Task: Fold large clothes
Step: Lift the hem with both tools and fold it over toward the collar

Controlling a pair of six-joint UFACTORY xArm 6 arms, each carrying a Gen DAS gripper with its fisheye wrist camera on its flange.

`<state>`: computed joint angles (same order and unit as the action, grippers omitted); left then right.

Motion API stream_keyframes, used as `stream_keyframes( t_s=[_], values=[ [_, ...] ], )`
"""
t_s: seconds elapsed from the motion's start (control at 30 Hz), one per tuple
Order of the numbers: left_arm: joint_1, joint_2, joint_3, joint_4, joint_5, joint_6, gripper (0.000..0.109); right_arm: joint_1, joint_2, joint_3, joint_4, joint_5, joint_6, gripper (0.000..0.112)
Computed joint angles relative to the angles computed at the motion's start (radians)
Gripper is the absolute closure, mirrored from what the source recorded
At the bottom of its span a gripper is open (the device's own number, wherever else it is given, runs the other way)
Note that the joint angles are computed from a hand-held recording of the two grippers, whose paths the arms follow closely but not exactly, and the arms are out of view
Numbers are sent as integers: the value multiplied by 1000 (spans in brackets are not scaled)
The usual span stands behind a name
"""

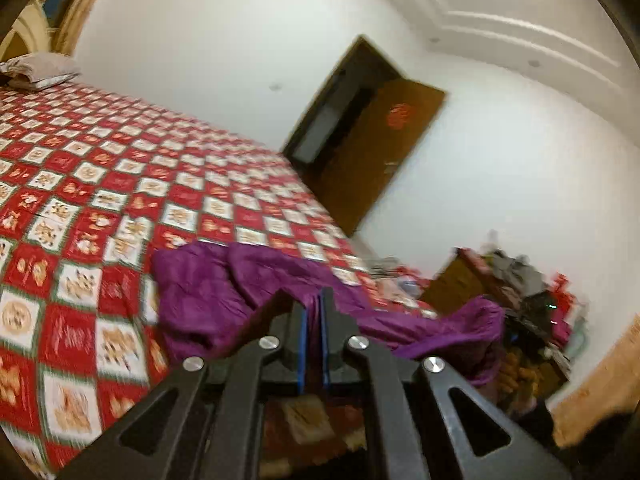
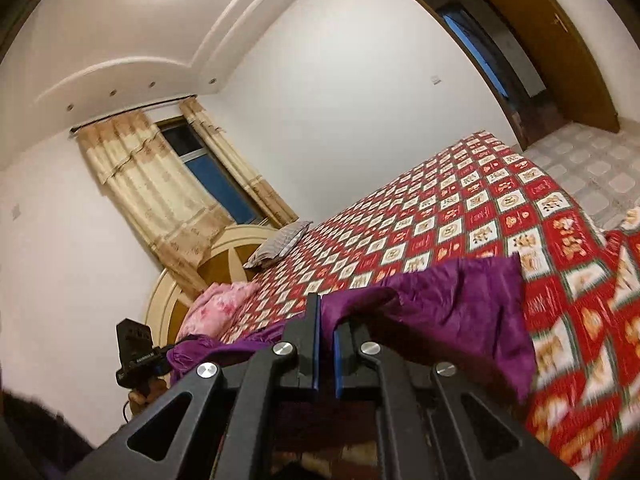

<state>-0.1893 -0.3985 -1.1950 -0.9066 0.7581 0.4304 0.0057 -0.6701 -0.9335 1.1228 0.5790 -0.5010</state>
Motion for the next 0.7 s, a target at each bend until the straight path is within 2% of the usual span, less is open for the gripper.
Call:
stream_keyframes(
  t_s=[0.1,0.2,0.27,0.47,0.57,0.7],
  values=[
    [-32,202,-167,181,-40,-183,102,15,208,-136,-83,-87,44,108],
    [-54,401,-331,354,-48,-352,102,11,395,-264,-181,-131,135,108],
    [-72,542,-455,494,-43,-452,102,17,532,-350,-315,-173,239,108],
    [-88,776,-673,731,25,-647,100,14,826,-531,-671,-229,538,108],
    [-83,835,-720,743,57,-691,96,8,919,-584,-760,-234,623,108],
    [-62,825,-656,592,13,-617,92,3,1010,-622,-736,-228,622,107]
  ],
)
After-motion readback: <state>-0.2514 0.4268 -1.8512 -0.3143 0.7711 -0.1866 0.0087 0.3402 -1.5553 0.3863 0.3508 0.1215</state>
